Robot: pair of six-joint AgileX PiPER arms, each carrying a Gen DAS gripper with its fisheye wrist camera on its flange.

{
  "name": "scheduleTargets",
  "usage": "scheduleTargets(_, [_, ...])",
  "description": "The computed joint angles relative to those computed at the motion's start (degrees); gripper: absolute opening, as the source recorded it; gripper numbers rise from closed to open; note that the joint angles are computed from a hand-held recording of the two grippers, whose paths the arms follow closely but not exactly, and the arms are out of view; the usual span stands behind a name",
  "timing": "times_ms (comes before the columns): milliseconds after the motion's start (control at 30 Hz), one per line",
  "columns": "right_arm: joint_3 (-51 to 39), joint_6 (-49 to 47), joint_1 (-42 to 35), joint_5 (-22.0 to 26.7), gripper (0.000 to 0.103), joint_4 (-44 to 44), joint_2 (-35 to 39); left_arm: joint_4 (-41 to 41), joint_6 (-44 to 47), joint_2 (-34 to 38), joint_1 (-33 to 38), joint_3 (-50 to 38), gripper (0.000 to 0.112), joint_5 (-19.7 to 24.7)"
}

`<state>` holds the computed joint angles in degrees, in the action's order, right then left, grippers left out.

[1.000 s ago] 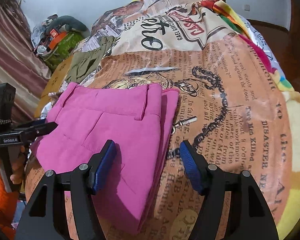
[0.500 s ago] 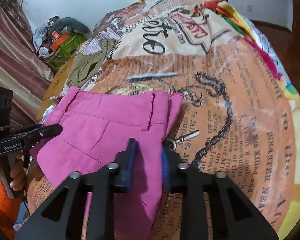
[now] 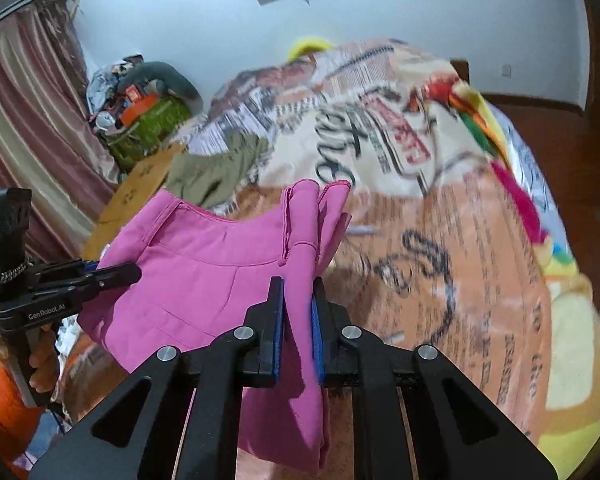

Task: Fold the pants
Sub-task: 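Lift the pink pants with the right gripper while the left gripper also grips them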

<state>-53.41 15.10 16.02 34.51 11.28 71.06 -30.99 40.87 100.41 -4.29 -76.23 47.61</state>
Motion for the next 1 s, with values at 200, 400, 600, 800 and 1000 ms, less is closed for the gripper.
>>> scheduleTargets(200, [-9.0,0.9,2.1,0.2,0.010,-4.7,4.0,0.4,-0.5,-0.3,1.7,-6.1,0.022,-0.4])
scheduleTargets(400, [-18.9,1.8,3.7,-0.3,0.010,-8.7,11.1,1.4,-3.6,4.4,4.0,-16.7,0.022,0.3])
scheduleTargets(600, [-30.6,1.8,5.1,0.5,0.010,-10.9,19.7,3.3,-7.1,10.9,6.0,-27.9,0.022,1.6])
scheduleTargets(800, [-43.4,0.3,6.0,3.1,0.010,-10.1,30.4,8.2,-12.6,21.2,7.5,-43.3,0.022,6.0])
scheduleTargets(1000, [-56.8,0.5,7.0,7.0,0.010,-9.3,41.4,11.3,-16.7,34.9,9.8,-64.7,0.022,13.7])
